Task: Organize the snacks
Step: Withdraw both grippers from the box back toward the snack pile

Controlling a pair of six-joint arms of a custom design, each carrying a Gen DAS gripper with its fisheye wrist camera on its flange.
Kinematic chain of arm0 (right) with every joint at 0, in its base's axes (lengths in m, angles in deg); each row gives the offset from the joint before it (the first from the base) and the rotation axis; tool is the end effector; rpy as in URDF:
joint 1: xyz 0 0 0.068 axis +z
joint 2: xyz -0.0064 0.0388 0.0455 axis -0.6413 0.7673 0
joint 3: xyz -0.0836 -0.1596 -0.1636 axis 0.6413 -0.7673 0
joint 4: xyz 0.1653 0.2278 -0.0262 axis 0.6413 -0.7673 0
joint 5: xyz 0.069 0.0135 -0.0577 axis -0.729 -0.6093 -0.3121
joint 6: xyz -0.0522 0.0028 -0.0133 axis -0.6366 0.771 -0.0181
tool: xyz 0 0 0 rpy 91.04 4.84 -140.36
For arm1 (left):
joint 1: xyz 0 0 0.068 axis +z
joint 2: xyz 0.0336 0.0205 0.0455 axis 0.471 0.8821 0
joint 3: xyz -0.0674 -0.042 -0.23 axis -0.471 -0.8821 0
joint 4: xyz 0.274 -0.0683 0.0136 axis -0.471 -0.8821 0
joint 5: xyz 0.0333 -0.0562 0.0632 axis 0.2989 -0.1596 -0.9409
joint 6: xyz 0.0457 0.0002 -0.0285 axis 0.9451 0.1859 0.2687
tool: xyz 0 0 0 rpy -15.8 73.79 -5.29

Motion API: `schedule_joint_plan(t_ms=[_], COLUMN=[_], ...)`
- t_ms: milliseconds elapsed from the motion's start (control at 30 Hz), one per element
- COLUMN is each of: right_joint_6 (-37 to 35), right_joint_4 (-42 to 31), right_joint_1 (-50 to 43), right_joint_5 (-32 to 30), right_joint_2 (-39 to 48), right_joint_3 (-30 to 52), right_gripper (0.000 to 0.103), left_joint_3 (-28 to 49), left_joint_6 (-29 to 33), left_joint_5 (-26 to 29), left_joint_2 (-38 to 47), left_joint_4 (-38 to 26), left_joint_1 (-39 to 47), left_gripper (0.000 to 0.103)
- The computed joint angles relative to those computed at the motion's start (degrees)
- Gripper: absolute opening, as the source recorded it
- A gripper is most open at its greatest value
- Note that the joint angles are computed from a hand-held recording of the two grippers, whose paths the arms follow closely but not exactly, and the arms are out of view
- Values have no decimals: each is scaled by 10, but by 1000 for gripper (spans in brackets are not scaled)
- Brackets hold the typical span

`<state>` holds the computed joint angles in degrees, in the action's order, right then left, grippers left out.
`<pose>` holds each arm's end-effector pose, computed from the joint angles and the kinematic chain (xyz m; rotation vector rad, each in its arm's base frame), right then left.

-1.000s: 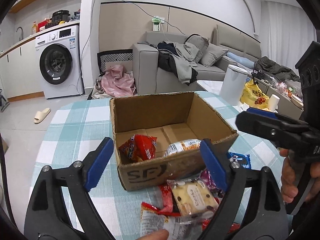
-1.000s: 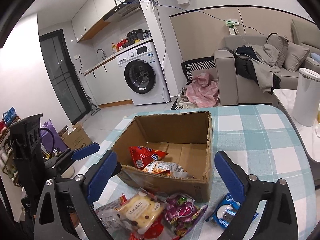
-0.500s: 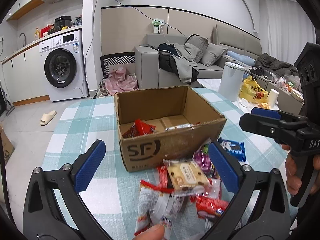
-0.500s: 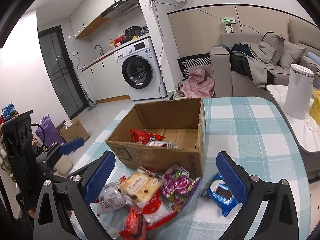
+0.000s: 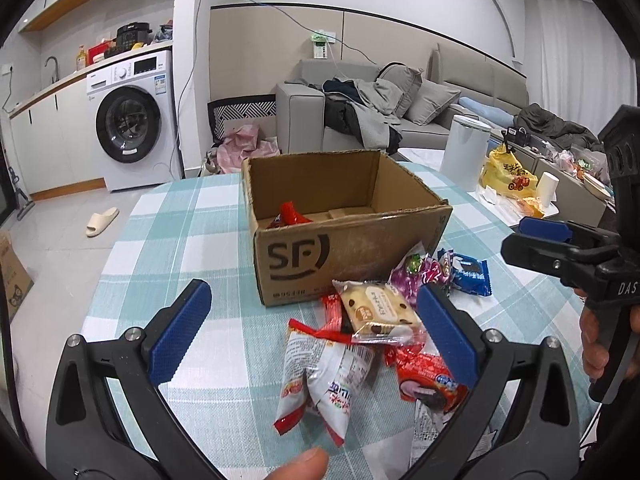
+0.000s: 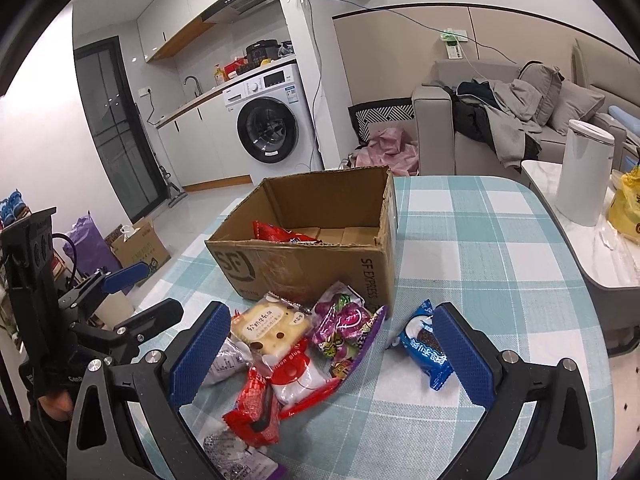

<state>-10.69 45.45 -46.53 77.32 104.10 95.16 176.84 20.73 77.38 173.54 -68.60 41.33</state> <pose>0.2554 -0.0226 0.1836 0.0625 2.1775 0.1815 0.3724 0.0642 0.3037 0.6049 2.0942 -0.4153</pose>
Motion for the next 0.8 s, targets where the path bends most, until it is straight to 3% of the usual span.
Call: schedule_joint_plan(t_ms=[533, 800], right_joint_6=[-20, -36], right_joint_4=[-8, -34], right_joint_1=[-40, -68], right_joint_5=[-23, -35], right_joint_2=[-8, 40], right_joint_3=[-10, 16], right_gripper=[103, 103], left_joint_3=[-11, 6], left_joint_6=[20, 31], left_joint_5=[-3, -30], left_joint_2=[15, 48], left_joint_4=[13, 1], left_joint_1=[5, -4], left_gripper=[102, 102])
